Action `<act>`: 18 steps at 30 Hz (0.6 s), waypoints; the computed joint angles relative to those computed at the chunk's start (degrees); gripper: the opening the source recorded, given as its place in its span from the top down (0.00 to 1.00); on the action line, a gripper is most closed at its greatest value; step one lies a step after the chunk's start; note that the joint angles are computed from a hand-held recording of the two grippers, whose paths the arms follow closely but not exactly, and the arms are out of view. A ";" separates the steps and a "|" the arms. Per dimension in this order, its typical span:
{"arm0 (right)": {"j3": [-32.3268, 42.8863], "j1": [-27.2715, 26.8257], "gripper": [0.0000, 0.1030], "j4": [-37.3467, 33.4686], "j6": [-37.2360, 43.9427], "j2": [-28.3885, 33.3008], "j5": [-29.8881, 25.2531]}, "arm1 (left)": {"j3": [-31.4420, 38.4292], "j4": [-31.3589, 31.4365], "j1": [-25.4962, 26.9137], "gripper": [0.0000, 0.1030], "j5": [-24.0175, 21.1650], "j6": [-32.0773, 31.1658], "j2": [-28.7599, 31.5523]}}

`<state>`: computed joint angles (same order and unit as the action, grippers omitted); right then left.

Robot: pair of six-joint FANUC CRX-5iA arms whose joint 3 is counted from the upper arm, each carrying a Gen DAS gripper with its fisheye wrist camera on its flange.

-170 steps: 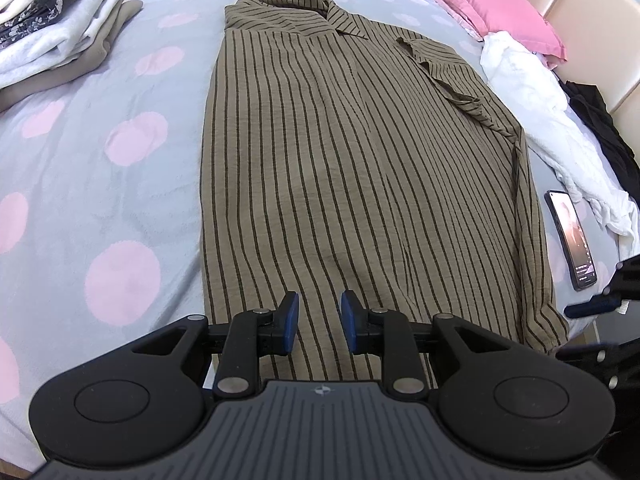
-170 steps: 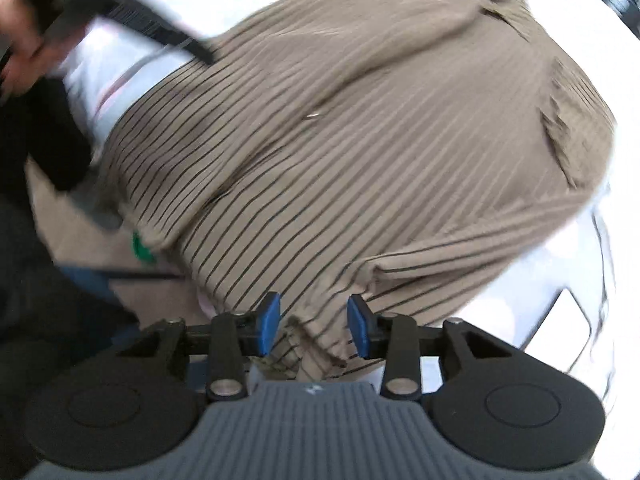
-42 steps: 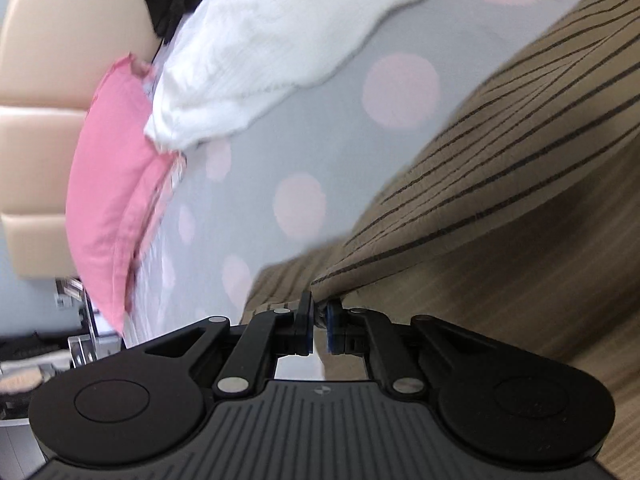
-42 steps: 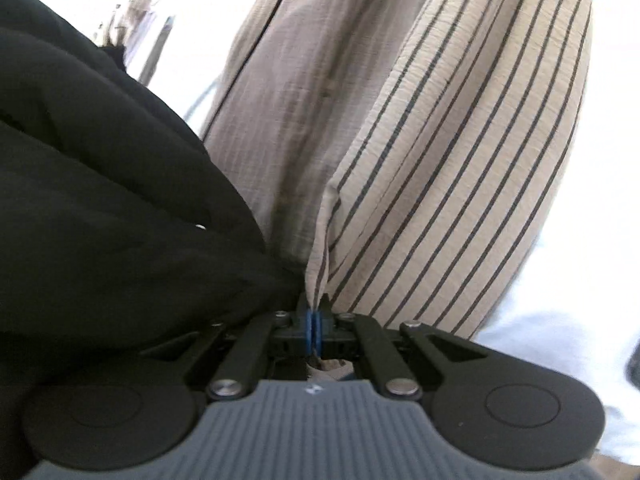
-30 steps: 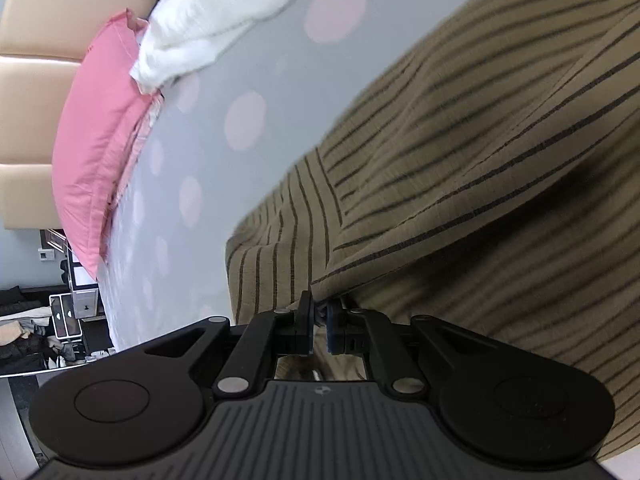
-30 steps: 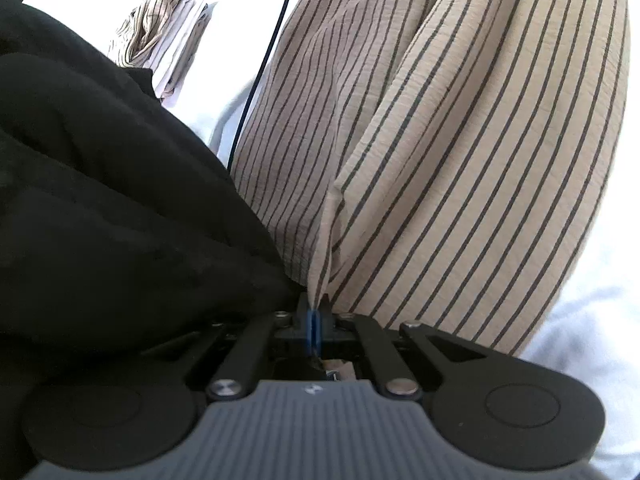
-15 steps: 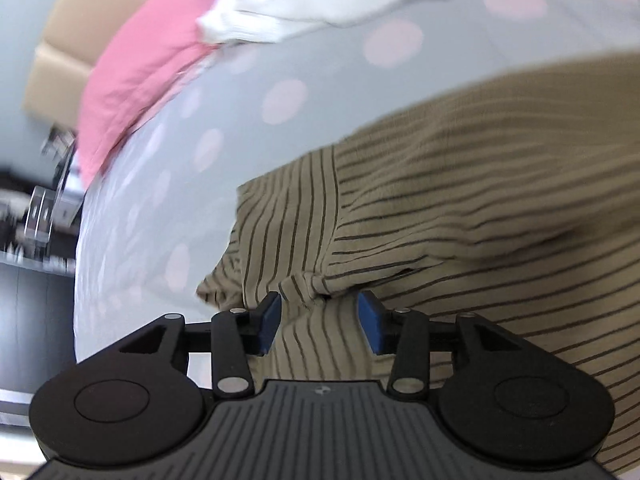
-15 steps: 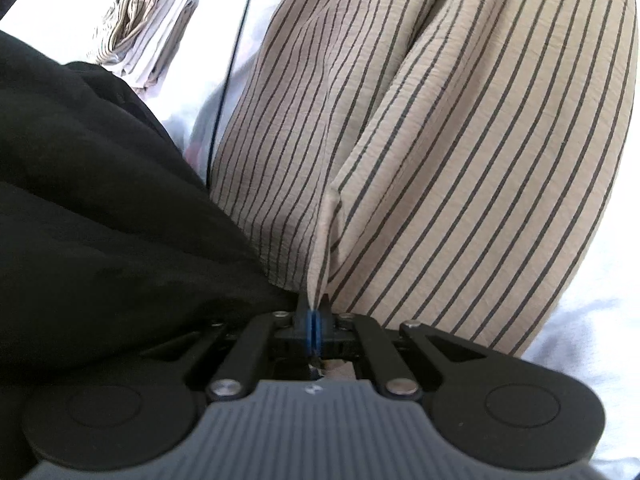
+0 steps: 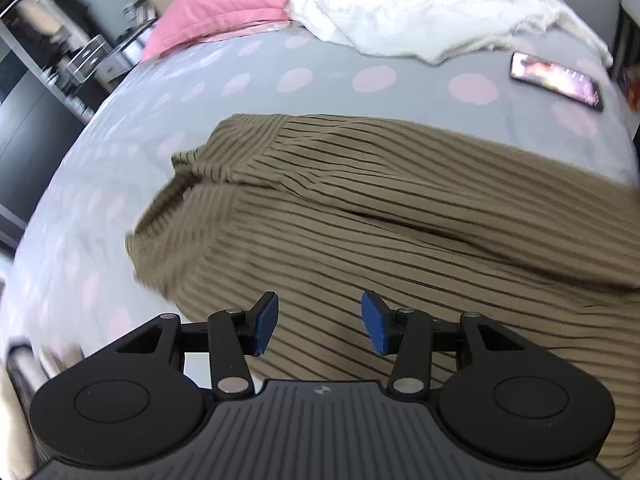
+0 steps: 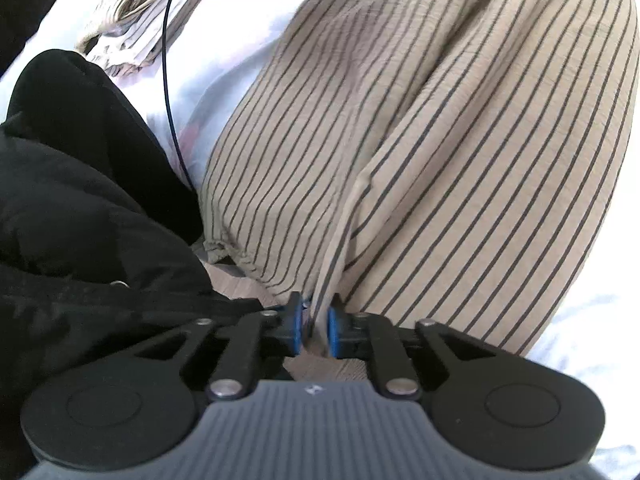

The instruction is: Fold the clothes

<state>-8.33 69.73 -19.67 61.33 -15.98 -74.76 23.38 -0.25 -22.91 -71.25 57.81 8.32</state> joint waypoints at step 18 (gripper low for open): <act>-10.11 22.48 0.61 23.38 -23.44 -5.50 -2.59 | -21.20 7.22 -13.63 0.52 10.37 38.97 -14.07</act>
<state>-18.44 92.21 3.72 37.89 -21.48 -77.34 2.18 6.97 -36.53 -60.88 96.78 -5.75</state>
